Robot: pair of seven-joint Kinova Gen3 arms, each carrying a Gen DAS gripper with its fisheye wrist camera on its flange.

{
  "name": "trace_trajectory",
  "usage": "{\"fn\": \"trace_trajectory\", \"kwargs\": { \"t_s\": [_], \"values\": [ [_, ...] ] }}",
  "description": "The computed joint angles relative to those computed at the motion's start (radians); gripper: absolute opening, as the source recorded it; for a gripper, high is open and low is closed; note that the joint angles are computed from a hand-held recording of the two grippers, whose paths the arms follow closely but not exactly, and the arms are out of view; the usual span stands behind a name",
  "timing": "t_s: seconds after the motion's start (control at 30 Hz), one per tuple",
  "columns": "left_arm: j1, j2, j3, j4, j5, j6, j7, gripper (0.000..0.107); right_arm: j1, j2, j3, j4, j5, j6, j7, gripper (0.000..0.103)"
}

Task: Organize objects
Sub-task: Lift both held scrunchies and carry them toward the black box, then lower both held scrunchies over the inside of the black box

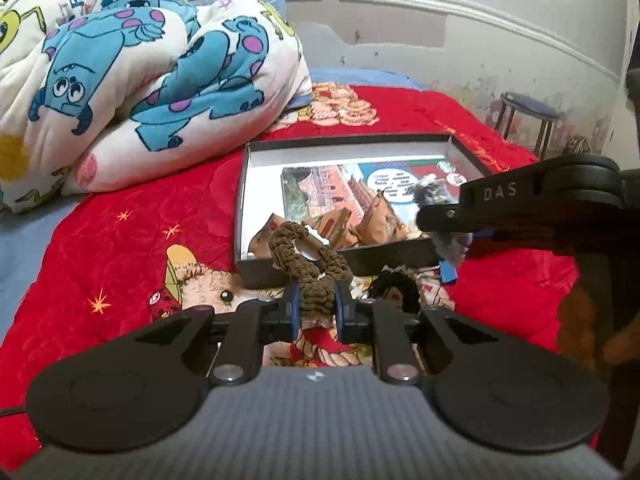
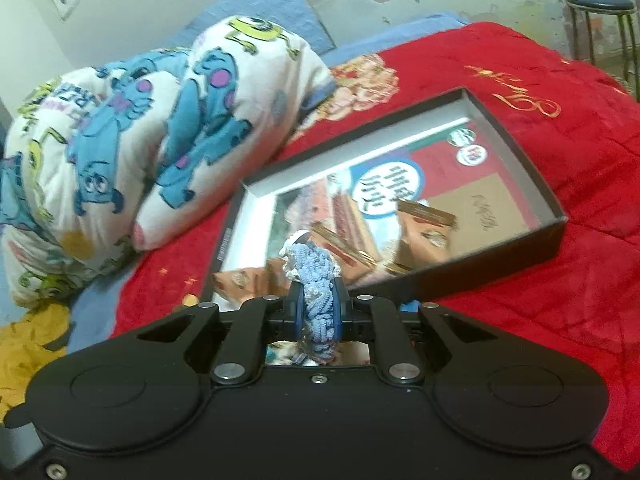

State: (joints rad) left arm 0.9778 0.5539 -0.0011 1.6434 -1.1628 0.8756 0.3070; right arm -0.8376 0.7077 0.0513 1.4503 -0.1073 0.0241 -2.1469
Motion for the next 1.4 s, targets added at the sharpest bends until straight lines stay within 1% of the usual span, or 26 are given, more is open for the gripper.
{"fn": "trace_trajectory", "kwargs": {
  "t_s": [0.17,0.3,0.4,0.5,0.6,0.73,0.9,1.07,1.23,1.4],
  "values": [
    [0.005,-0.01,-0.005,0.02,-0.036,-0.016,0.045,0.022,0.022,0.001,-0.036,0.01,0.003,-0.053,0.022,0.014],
    [0.014,-0.029,-0.009,0.059,-0.108,-0.035,0.133,0.022,0.048,0.005,-0.071,0.005,-0.006,-0.066,0.038,0.014],
    [0.014,-0.034,0.004,0.071,-0.15,-0.017,0.174,0.022,0.061,0.003,-0.093,0.007,-0.004,-0.089,0.058,0.014],
    [0.01,-0.039,0.021,0.078,-0.181,0.009,0.199,0.023,0.078,0.0,-0.124,0.023,0.001,-0.139,0.082,0.014],
    [-0.003,-0.059,0.032,0.114,-0.248,-0.01,0.283,0.025,0.083,-0.001,-0.139,0.049,-0.004,-0.211,0.108,0.014],
    [-0.032,-0.075,0.059,0.144,-0.336,-0.013,0.363,0.026,0.132,0.006,-0.212,0.065,0.018,-0.279,0.132,0.014],
    [-0.055,-0.082,0.094,0.155,-0.37,0.036,0.365,0.027,0.167,0.02,-0.261,0.057,0.062,-0.326,0.156,0.014],
    [-0.085,-0.098,0.116,0.165,-0.404,0.051,0.364,0.027,0.153,0.031,-0.237,0.037,0.054,-0.332,0.187,0.014],
    [-0.115,-0.115,0.131,0.172,-0.436,0.052,0.35,0.027,0.151,0.04,-0.223,0.019,0.032,-0.316,0.204,0.014],
    [-0.151,-0.143,0.141,0.192,-0.467,0.026,0.377,0.026,0.191,0.037,-0.26,0.03,0.052,-0.347,0.194,0.014]
  ]
}}
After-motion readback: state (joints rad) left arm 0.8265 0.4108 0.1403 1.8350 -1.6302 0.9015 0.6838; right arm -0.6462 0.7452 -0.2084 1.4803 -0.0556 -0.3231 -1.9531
